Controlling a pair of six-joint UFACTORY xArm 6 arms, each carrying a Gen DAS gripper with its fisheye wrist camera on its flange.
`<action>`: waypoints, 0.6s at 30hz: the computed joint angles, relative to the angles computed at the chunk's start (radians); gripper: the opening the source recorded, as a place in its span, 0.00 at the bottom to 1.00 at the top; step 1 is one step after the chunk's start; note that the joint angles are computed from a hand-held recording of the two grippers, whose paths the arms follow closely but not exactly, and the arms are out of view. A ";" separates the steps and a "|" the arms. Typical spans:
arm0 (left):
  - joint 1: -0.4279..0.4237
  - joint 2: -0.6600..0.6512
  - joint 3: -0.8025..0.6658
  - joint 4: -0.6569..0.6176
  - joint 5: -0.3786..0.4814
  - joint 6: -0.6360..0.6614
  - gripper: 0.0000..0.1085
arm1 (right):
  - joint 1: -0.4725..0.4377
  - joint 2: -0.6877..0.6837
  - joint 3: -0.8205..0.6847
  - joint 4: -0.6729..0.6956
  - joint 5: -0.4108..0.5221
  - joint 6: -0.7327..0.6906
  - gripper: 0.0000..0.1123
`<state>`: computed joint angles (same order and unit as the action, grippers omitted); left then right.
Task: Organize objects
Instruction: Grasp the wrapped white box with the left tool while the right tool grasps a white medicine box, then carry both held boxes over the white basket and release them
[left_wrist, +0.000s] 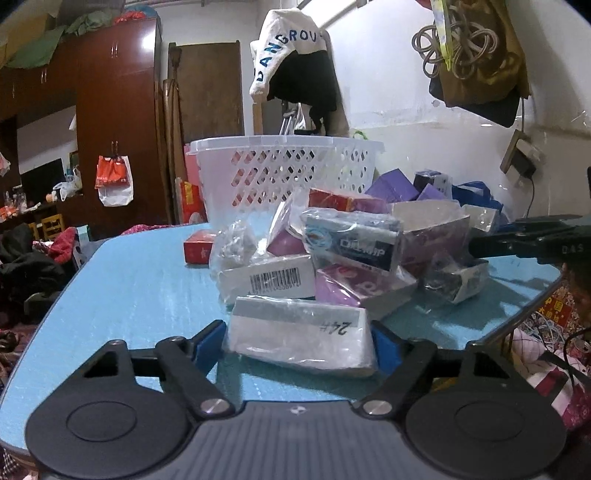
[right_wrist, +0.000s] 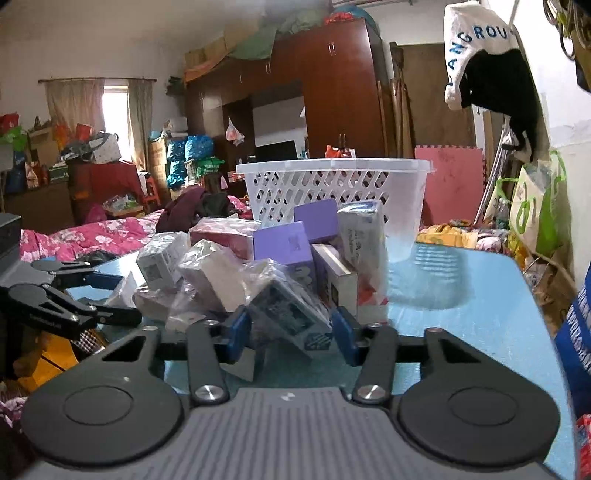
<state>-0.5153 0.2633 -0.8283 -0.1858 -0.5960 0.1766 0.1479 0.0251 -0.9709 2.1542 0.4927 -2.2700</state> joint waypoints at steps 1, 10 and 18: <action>-0.005 0.002 0.002 -0.013 -0.014 0.011 0.76 | 0.001 -0.008 0.005 0.016 -0.007 -0.019 0.41; -0.009 -0.031 0.033 -0.085 -0.102 0.044 0.75 | -0.020 -0.045 0.025 0.051 -0.004 -0.036 0.37; 0.023 -0.042 -0.019 -0.028 -0.083 -0.046 0.75 | -0.043 -0.068 0.022 0.066 0.014 -0.003 0.37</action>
<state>-0.4919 0.2213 -0.8469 -0.2140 -0.6786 0.1308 0.1045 -0.0430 -0.9493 2.2198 0.5068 -2.2727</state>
